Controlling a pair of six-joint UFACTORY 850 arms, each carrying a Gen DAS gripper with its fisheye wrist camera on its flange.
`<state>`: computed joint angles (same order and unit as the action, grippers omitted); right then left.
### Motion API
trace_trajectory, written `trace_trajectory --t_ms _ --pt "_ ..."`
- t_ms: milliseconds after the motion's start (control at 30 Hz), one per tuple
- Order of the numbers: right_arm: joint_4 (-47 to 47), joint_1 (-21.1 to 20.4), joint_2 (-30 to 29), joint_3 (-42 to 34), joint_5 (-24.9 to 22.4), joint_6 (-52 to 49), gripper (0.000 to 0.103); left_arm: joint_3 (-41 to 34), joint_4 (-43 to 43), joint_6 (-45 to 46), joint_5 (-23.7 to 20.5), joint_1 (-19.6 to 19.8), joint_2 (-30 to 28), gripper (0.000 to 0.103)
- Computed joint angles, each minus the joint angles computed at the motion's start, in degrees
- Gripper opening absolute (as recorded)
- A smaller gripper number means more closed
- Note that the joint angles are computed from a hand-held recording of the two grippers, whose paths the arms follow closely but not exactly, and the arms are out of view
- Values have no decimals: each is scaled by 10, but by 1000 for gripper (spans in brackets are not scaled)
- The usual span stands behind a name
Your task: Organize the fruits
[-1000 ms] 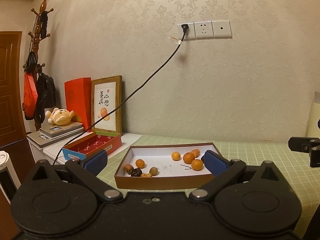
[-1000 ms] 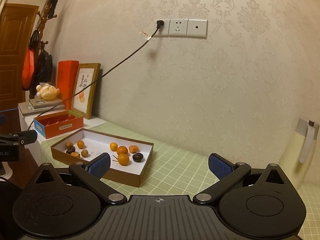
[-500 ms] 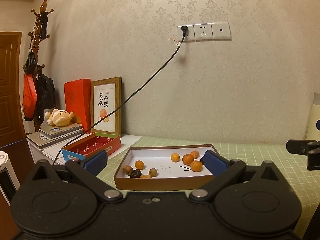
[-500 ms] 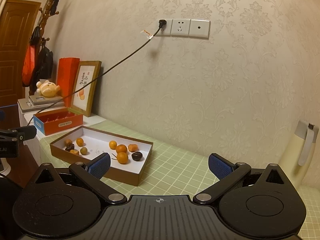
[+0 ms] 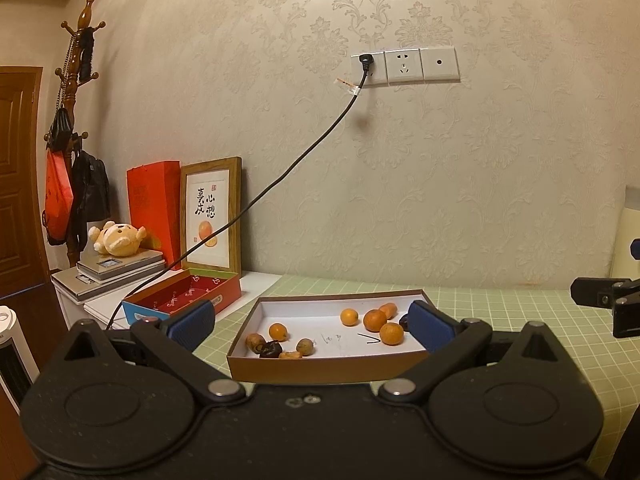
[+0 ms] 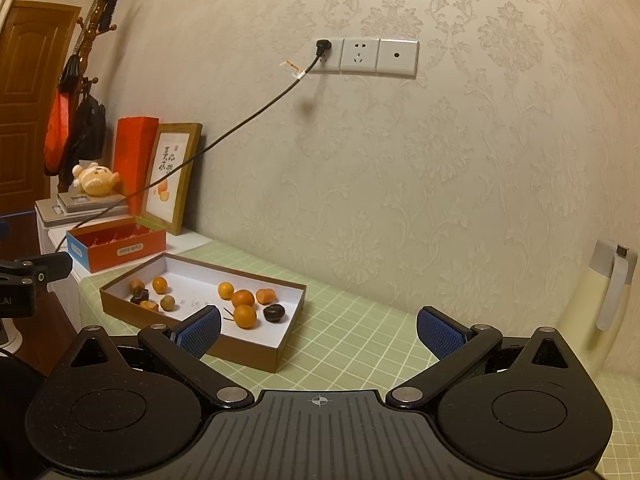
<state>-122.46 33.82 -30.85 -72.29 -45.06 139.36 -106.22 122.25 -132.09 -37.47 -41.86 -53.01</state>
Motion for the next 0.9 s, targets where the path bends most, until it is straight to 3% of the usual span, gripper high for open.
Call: trace_trajectory --t_ms 900 --pt "-3 -1 2 2 0 -2 103 11 27 -15 -17 -1 4 97"
